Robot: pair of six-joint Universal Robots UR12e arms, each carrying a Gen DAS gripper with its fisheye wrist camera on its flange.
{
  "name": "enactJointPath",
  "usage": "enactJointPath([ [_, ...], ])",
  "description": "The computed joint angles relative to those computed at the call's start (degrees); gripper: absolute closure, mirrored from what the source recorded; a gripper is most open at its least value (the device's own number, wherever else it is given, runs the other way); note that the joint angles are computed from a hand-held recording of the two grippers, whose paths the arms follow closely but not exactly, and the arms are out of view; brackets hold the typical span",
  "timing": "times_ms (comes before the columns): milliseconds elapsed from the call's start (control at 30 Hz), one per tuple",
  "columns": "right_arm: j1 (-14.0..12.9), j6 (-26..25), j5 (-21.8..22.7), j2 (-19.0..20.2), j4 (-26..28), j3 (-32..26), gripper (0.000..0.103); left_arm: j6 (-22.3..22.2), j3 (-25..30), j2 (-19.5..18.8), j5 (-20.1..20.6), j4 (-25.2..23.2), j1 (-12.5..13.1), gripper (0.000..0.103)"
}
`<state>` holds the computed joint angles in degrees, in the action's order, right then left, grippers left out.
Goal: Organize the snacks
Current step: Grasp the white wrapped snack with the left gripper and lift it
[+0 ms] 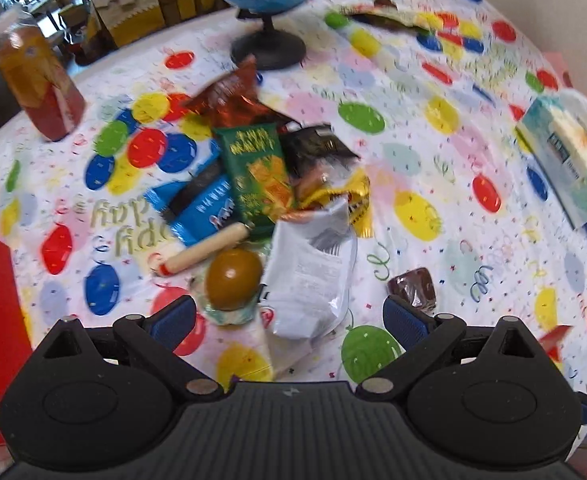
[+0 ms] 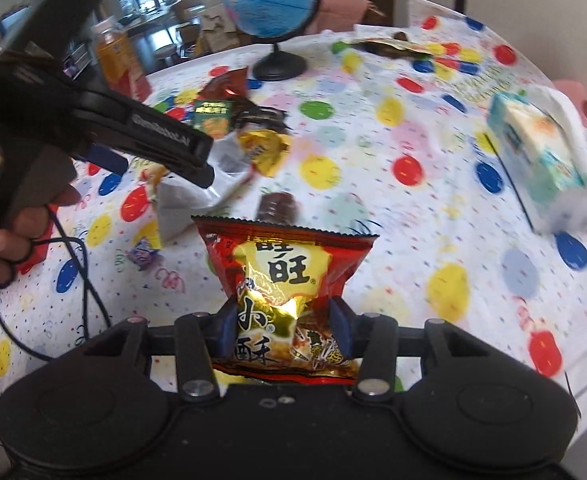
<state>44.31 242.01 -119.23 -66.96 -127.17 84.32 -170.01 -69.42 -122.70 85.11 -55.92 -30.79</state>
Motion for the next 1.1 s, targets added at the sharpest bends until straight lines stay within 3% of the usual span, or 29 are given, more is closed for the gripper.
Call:
enactJointPath([
  [167, 0.2, 2.4, -0.4, -0.7, 0.4, 0.9, 0.058, 1.0, 0.4, -0.8, 1.8, -0.6, -0.7, 0.014],
  [267, 0.3, 3.2, -0.6, -0.8, 0.6, 1.0, 0.058, 1.1, 1.2, -1.4, 3.5, -2.0, -1.0, 0.032],
  [467, 0.6, 3.8, -1.2, -1.0, 0.4, 1.3, 0.058, -1.2, 1.6, -1.4, 2.6, -3.9, -0.5, 0.071],
  [867, 1.1, 2.6, -1.3, -1.6, -2.8, 1.7, 0.058, -6.5, -1.6, 2.5, -0.1, -4.0, 1.3, 0.075],
  [1100, 1.2, -2.9, -0.6, -0.8, -4.7, -0.6, 0.058, -9.1, -6.5, 7.6, -0.8, -2.3, 3.2, 0.075],
])
